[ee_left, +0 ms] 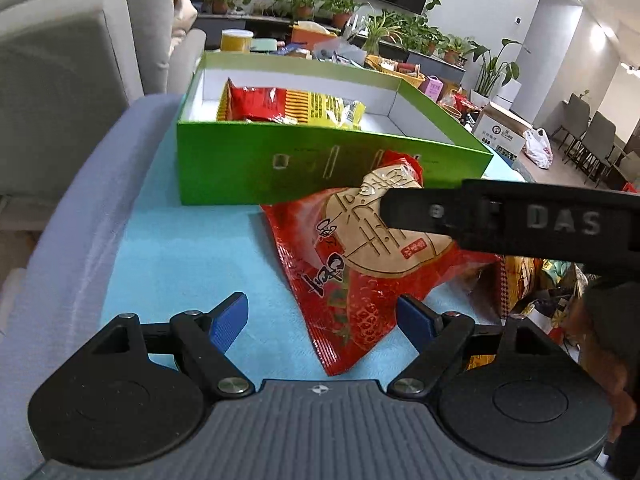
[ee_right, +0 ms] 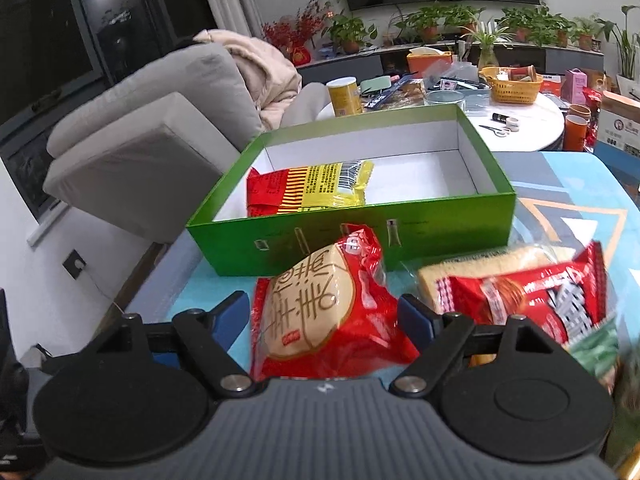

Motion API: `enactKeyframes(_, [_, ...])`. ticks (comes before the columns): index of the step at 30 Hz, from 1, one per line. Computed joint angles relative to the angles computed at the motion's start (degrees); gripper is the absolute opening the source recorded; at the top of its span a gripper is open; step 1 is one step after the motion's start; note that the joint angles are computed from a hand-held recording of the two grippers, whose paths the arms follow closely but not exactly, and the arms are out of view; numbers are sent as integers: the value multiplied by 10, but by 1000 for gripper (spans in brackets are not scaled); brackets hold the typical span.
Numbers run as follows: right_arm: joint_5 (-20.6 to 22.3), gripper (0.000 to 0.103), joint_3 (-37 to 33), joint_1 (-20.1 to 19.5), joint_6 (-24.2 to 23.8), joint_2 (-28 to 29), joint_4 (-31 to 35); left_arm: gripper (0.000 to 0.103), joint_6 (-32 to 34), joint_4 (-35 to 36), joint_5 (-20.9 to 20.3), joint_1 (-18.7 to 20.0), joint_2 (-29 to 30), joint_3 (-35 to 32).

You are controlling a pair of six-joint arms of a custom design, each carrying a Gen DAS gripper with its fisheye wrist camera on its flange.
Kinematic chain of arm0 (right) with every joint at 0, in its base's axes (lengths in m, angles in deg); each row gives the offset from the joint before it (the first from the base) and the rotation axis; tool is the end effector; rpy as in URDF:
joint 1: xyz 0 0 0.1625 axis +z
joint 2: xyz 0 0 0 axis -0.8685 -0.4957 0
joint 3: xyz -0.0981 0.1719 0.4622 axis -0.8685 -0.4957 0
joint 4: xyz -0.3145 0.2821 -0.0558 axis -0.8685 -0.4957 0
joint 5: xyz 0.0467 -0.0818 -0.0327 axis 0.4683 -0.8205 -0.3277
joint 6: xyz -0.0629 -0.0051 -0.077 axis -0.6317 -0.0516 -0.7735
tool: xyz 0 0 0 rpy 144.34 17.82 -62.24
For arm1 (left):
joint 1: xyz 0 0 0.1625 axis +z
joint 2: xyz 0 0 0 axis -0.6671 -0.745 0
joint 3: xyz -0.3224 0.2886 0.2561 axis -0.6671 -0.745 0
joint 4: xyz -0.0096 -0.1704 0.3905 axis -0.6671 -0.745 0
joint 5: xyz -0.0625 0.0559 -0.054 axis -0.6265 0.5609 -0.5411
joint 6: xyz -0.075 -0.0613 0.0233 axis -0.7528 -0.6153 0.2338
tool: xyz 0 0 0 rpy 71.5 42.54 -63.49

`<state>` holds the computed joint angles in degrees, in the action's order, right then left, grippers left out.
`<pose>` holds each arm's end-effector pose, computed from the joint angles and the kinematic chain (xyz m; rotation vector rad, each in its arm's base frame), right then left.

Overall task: Organize snacks
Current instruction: 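Grasp the red round-cake packet with the right gripper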

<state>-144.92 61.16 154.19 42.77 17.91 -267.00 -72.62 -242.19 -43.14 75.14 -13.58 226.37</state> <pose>0.1661 -0.4755 0.0939 1.2018 -2.6448 0.6550 -0.1584 -0.3699 0.0760 -0.0344 2.2698 -1.1525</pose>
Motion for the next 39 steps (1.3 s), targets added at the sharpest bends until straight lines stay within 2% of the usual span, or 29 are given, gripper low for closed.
enactKeyframes(3, [-9, 58, -10, 4, -9, 12, -1, 80, 36, -58, -8, 9, 18, -1])
enactKeyframes(8, [-34, 58, -18, 7, -14, 24, 9, 83, 72, -79, -1, 14, 31, -8])
enactKeyframes(14, [-25, 57, -18, -2, 5, 15, 33, 85, 105, -116, -2, 19, 43, -11])
enactKeyframes(17, [-24, 57, -17, -2, 18, 9, 52, 79, 122, -155, -19, 18, 48, -5])
enactKeyframes(22, [-18, 57, -7, -5, 40, -10, 94, 79, 63, -87, -26, 2, 19, 9])
enactKeyframes(27, [-9, 58, 1, -8, 52, -37, 164, 80, -14, -51, -35, -30, -1, 48])
enactKeyframes(29, [-6, 58, 5, -7, 50, -43, 180, 80, -57, -1, -35, -44, -18, 57])
enactKeyframes(32, [-13, 58, 18, -2, 38, -42, 153, 80, -118, 88, -34, -58, -48, 57])
enactKeyframes(35, [-25, 59, 25, 6, 22, -38, 118, 79, -134, 109, -36, -62, -57, 60])
enactKeyframes(39, [-24, 59, 23, 5, 12, -34, 115, 82, -125, 104, -32, -57, -52, 57])
